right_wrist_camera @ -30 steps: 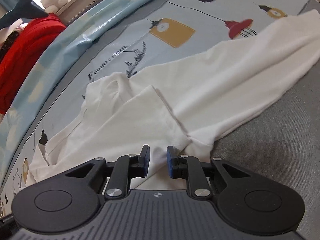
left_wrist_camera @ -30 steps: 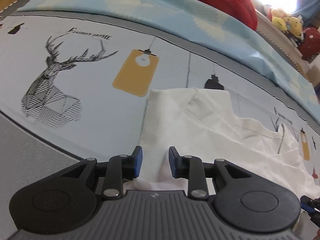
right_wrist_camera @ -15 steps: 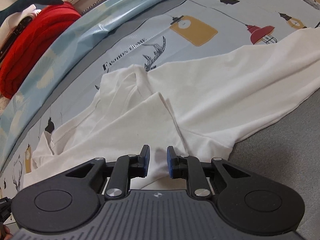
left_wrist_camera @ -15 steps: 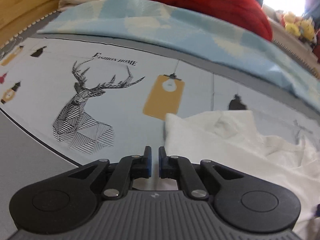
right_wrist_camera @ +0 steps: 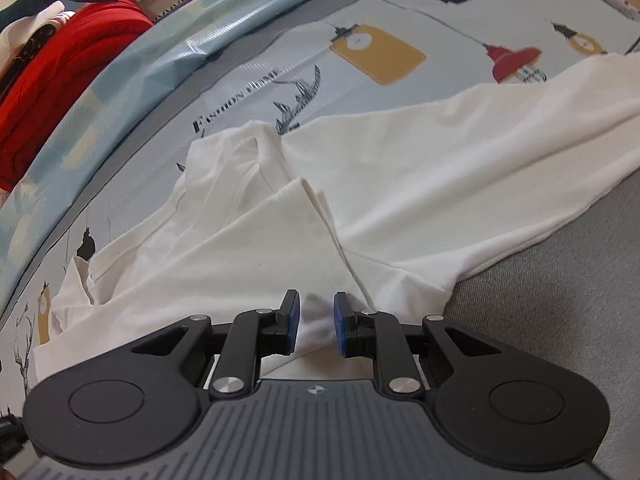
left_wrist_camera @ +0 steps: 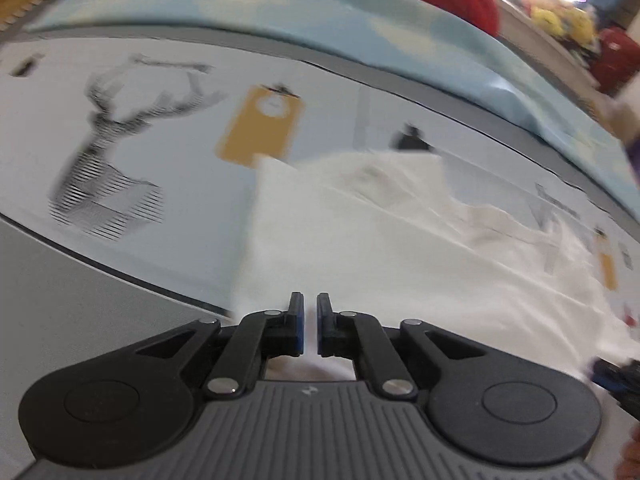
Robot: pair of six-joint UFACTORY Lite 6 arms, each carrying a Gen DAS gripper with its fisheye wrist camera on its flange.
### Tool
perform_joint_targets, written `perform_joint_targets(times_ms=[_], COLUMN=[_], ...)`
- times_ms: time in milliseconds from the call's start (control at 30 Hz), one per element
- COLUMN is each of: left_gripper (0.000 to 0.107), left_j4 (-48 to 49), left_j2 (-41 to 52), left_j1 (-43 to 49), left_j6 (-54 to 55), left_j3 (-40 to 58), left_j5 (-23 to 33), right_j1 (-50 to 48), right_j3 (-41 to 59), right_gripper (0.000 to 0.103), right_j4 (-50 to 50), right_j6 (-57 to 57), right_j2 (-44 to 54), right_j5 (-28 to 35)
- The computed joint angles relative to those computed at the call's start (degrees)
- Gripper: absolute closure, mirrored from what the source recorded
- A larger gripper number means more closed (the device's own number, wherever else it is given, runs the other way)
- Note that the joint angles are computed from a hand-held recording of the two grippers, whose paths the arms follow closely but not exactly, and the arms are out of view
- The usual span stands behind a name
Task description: Fold small clothes
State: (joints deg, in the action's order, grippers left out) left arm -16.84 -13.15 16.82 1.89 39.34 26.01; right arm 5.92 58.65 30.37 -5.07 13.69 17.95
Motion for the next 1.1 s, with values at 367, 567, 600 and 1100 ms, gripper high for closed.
perform_joint_targets(times_ms=[367, 567, 600, 1100], left_gripper=[0.089, 0.085, 0.085, 0.085], left_j4=[22.04, 27.09, 28.30, 32.79], left_j2=[-1.89, -0.10, 0.44, 4.94], left_j1=[-14.98, -26.49, -28.07, -31.95], left_j6=[-26.76, -37.91, -39.57, -44.87], left_j3=[0.89, 3.70, 4.35, 6.06], left_j5=[2.29, 2.69, 2.65, 1.91], right_j1=[-5.57, -15.63, -18.45, -52.06], right_j3=[-3.28, -6.24, -6.36, 17.94], right_gripper=[0.084, 0.084, 0.084, 0.077], right_j4=[1.02, 17.86, 21.21, 46.12], right_j6=[-2.05, -23.65, -28.58, -49.46], right_j2=[-4.97, -8.81, -8.90, 19.48], right_j5=[0.60, 0.70, 1.16, 3.57])
